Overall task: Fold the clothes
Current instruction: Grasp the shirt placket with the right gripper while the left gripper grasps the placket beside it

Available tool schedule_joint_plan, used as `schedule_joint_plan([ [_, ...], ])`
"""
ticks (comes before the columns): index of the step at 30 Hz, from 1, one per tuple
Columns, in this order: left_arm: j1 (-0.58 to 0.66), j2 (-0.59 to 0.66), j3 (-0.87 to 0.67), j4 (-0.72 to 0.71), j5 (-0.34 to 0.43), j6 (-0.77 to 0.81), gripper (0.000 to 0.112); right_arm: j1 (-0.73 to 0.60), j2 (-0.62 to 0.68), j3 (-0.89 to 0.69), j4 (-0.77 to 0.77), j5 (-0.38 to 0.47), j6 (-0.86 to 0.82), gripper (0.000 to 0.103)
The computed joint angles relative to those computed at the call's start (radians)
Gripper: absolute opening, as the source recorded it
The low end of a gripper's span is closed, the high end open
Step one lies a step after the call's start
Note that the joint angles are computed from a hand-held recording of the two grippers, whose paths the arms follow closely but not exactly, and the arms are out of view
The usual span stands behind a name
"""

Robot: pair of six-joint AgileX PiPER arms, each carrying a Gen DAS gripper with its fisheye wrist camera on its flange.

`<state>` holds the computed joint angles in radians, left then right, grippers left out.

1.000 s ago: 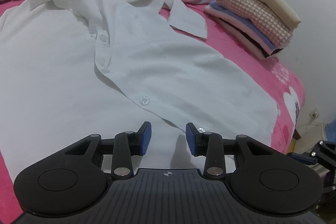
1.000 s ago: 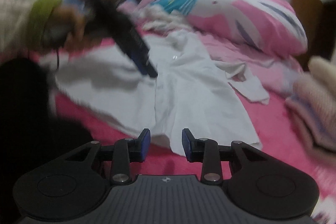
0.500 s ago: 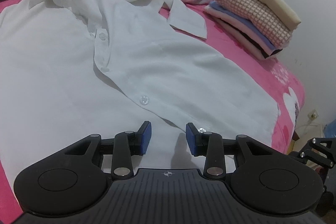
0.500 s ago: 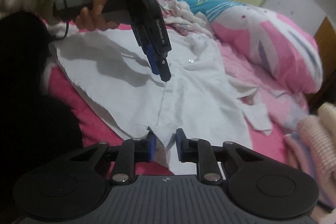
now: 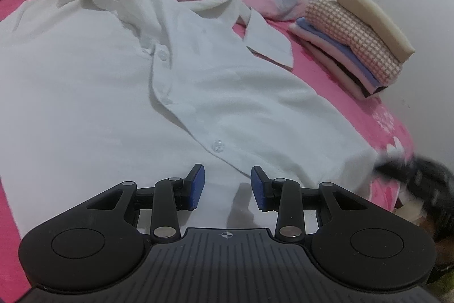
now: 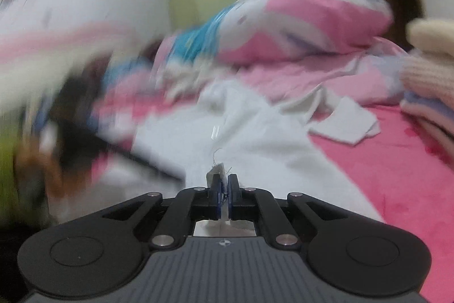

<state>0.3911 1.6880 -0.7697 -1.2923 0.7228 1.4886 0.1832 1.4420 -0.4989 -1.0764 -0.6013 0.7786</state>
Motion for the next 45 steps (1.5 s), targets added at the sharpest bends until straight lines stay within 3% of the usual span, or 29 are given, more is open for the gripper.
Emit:
schedule_joint_plan([
  [4, 0.006, -0.004, 0.001, 0.007, 0.007, 0.008, 0.036, 0.109, -0.048, 0.071, -0.054, 0.168, -0.1, 0.003],
  [8, 0.003, -0.009, 0.003, 0.016, 0.031, 0.027, 0.036, 0.102, -0.112, 0.106, -0.113, 0.186, -0.065, 0.003],
  [15, 0.016, 0.054, -0.043, 0.031, 0.098, -0.071, 0.036, -0.006, -0.083, 0.094, -0.098, 0.044, -0.003, 0.003],
  [20, 0.014, 0.125, -0.104, -0.013, 0.119, -0.179, 0.036, -0.031, -0.063, 0.112, -0.058, -0.012, -0.037, 0.003],
  [25, -0.044, 0.156, -0.134, -0.084, 0.05, -0.202, 0.034, -0.054, -0.055, 0.139, -0.014, -0.064, -0.083, 0.004],
  [31, -0.121, 0.116, -0.082, -0.189, -0.09, -0.058, 0.01, -0.087, -0.06, 0.165, 0.001, -0.105, -0.105, 0.004],
  [37, -0.123, 0.092, -0.047, -0.287, -0.119, 0.054, 0.008, -0.102, -0.054, 0.174, 0.028, -0.13, -0.125, 0.003],
  [38, -0.119, 0.087, -0.044, -0.297, -0.117, 0.066, 0.0, -0.101, -0.05, 0.174, 0.034, -0.133, -0.13, 0.004],
  [45, -0.097, 0.061, -0.055, -0.293, -0.106, 0.075, 0.0, -0.068, -0.017, 0.169, 0.086, -0.16, -0.194, 0.004],
])
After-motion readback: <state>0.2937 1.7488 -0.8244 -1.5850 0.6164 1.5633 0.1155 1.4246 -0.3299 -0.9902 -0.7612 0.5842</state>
